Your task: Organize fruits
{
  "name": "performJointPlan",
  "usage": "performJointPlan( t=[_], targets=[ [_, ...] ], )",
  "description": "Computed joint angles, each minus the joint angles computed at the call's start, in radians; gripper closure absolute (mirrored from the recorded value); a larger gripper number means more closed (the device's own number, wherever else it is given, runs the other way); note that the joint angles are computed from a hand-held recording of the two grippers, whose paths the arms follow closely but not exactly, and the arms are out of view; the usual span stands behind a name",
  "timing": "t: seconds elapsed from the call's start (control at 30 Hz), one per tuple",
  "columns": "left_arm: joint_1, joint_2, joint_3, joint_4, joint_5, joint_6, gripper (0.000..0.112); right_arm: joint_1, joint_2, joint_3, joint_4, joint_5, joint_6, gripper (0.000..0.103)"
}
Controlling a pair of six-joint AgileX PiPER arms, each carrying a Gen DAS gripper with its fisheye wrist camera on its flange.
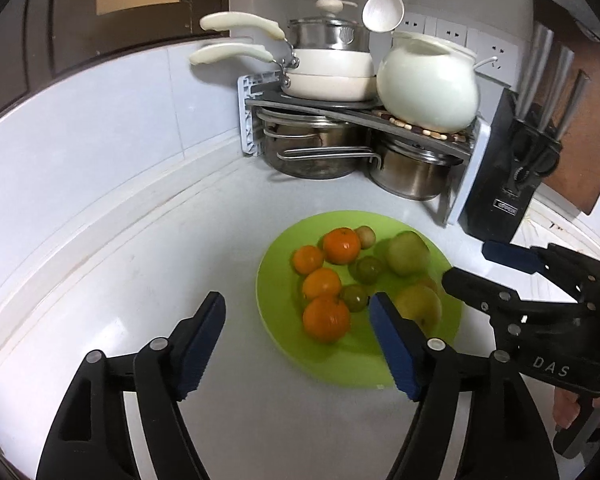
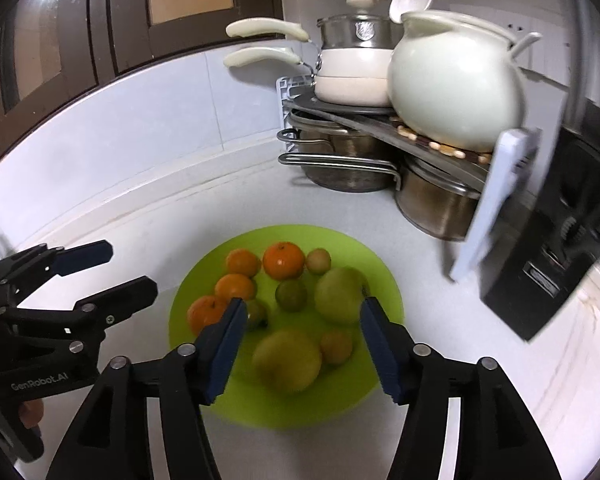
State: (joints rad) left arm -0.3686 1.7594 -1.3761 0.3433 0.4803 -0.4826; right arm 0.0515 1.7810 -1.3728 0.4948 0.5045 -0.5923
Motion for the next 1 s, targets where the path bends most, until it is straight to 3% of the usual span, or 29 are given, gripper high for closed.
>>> performJointPlan(
  t=[0.27, 0.5, 0.7, 0.87, 1.0],
  targets=[
    [-0.057, -0.186, 0.196, 0.123, -0.036, -0.124, 0.028, 0.031, -0.227, 0.246, -0.119, -0.082, 0.186, 0.035],
    [-0.201, -0.355, 0.349, 0.360, 0.044, -0.467, 0.022, -0.003, -0.460, 0.427, -0.049, -0.086, 0.114, 0.026],
    [-0.468, -0.466, 0.433, 0.616, 0.259, -0.868, 0.015, -0.088, -0.656, 0.517, 0.009, 0.027, 0.002, 0.023],
    [-0.683, -0.505, 0.447, 0.693, 0.469, -1.041, 0.010, -0.205, -0.811, 0.574, 0.089, 0.141, -0.123, 0.021],
    [-0.832, -0.520, 0.444, 0.718, 0.613, -1.113, 0.009, -0.351, -0.903, 0.599, 0.201, 0.280, -0.259, 0.019]
  ],
)
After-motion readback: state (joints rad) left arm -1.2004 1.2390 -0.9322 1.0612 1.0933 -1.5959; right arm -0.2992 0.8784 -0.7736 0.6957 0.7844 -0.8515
